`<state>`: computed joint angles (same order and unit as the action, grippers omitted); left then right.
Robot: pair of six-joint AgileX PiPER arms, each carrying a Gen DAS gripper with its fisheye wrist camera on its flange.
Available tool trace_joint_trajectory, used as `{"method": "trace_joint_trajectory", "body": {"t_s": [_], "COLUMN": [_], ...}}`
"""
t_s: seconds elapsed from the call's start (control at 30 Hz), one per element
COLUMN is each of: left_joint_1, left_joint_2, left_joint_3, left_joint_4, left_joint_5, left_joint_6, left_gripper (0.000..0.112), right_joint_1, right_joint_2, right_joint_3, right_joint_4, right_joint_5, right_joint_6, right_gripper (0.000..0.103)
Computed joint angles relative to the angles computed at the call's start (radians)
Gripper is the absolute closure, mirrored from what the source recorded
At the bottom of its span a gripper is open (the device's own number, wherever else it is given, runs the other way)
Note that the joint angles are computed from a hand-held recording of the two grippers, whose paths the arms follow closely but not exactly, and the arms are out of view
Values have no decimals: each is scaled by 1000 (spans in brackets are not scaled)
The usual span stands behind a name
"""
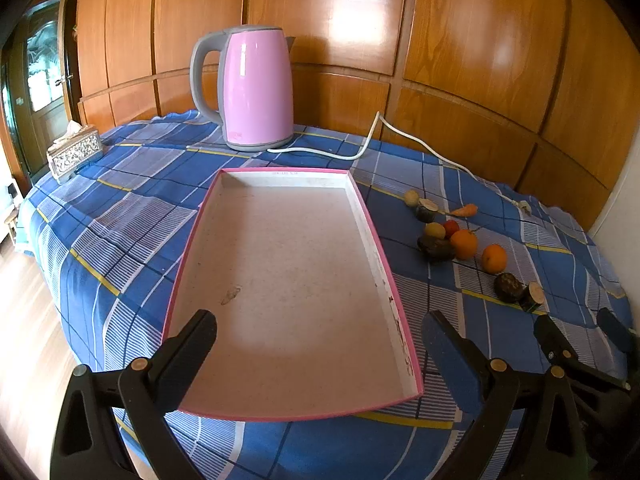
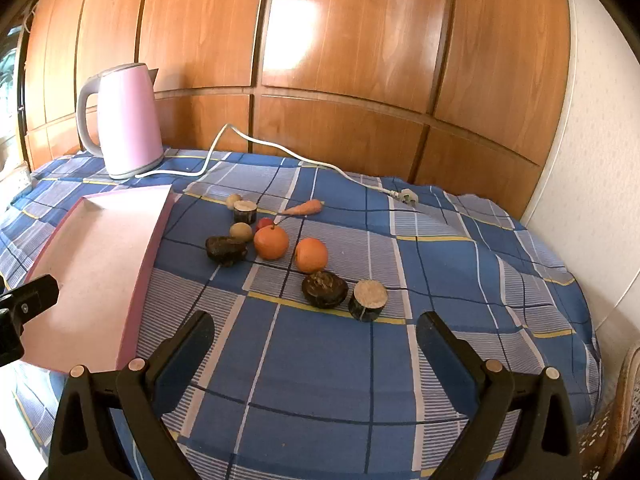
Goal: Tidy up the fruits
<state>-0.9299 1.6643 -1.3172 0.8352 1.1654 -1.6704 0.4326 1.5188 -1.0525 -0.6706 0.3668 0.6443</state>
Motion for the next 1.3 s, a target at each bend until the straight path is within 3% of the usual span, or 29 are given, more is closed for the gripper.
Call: {"method": "trace_joint_trajectory", "body": {"t_s": [0.37, 0.43, 0.53, 0.6, 0.73, 0.93, 1.03, 1.1, 1.2, 1.3], "left_joint_1": [26, 40, 85, 102, 148, 253, 307, 333, 384, 463], "left_joint_2": [27, 12, -50, -42, -53, -27, 19, 76, 155, 270], "left_joint_3": [-19, 6, 96, 82, 78, 12, -78, -170, -295, -468], "left_joint_4": [-30, -35, -48, -81, -116, -226, -297, -334, -438, -623], "left_joint_5": [-40, -96, -276, -286, -336, -395, -392, -350, -315, -265], "left_joint_6": [42, 47, 23, 66, 109, 339, 492, 588, 737, 921], "left_gripper": [10, 10, 10, 10, 10, 11, 11, 15, 25, 44], "right_joint_1": [-36, -61, -115, -167, -294, -384, -400, -413, -453, -446], "right_joint_2": [24, 39, 73, 110, 248, 425, 468, 493, 481, 471], "right_joint_3": [-13, -27, -68, -110, -268, -450, -467, -469, -446, -429], "right_joint_4": [76, 131, 172, 230, 304, 196, 149, 141, 272, 242], "right_joint_5": [-20, -22, -11, 0, 87, 211, 233, 248, 203, 198], "right_joint_6": [-69, -114, -140, -177, -173, -20, 32, 39, -47, -18], "right_gripper": [1, 1, 1, 1, 1, 1, 1, 1, 0, 0]}}
